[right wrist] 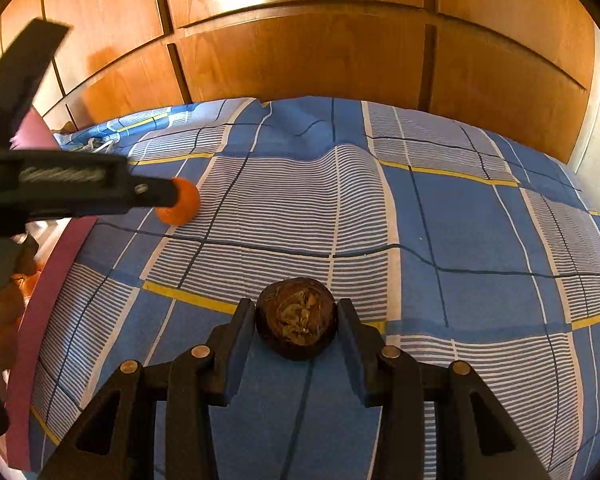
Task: Organize fruits
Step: 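Close the left gripper on the orange while the right gripper holds the dark round fruit, then carry the orange into the tray and open the left gripper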
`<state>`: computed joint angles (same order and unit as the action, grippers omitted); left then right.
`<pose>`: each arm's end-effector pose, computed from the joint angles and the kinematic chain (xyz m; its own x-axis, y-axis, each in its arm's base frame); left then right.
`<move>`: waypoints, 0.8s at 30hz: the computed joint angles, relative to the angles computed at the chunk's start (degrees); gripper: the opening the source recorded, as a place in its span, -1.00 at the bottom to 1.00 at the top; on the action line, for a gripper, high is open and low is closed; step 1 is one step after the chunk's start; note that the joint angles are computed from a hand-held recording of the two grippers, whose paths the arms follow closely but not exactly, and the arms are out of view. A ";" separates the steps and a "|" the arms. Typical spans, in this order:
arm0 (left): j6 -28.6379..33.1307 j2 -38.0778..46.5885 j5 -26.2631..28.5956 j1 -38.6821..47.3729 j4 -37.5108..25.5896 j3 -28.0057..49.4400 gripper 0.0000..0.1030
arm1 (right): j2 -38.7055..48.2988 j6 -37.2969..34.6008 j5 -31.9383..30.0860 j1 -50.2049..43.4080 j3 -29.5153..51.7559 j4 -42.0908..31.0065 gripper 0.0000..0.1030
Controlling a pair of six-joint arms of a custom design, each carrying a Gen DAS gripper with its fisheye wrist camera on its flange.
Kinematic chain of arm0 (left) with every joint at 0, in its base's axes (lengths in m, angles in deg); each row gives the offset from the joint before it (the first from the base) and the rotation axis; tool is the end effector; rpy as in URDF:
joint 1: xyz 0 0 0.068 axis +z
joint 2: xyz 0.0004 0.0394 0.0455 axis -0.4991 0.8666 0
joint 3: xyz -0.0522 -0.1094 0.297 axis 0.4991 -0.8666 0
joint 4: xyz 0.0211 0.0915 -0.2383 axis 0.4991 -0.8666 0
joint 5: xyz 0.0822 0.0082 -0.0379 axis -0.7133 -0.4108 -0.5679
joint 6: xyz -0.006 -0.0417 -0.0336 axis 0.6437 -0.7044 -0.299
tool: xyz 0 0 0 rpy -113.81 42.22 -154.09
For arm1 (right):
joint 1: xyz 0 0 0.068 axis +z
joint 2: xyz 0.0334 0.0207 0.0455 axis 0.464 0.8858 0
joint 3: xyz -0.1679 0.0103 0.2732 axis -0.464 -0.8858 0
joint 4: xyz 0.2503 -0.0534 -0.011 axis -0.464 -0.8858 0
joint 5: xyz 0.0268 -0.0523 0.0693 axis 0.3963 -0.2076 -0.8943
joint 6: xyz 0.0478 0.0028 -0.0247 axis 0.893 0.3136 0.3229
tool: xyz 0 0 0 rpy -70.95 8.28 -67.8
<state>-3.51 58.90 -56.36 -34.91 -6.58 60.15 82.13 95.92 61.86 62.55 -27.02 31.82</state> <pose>0.3431 -0.0375 0.0207 -0.8505 0.1549 -0.5027 0.2598 0.9546 -0.1454 0.2085 0.1321 -0.0097 -0.7409 0.1275 -0.6594 0.0346 0.9878 0.1520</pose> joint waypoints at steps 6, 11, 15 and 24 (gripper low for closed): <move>0.88 4.43 -2.66 -1.66 0.25 3.65 -0.26 | 0.51 -0.17 -0.57 -0.37 0.05 0.77 -0.18; 2.17 0.41 -1.66 -0.84 7.55 -5.09 -0.27 | 0.72 -0.43 -0.62 -0.32 0.06 0.97 -0.18; 3.33 -4.76 0.50 1.65 12.92 -13.46 -0.27 | 0.10 -0.69 -0.97 -0.45 0.21 -0.20 -0.18; 13.64 -15.24 8.48 18.07 20.44 -30.25 -0.27 | -1.96 1.23 -0.10 1.87 -0.04 -3.78 -0.19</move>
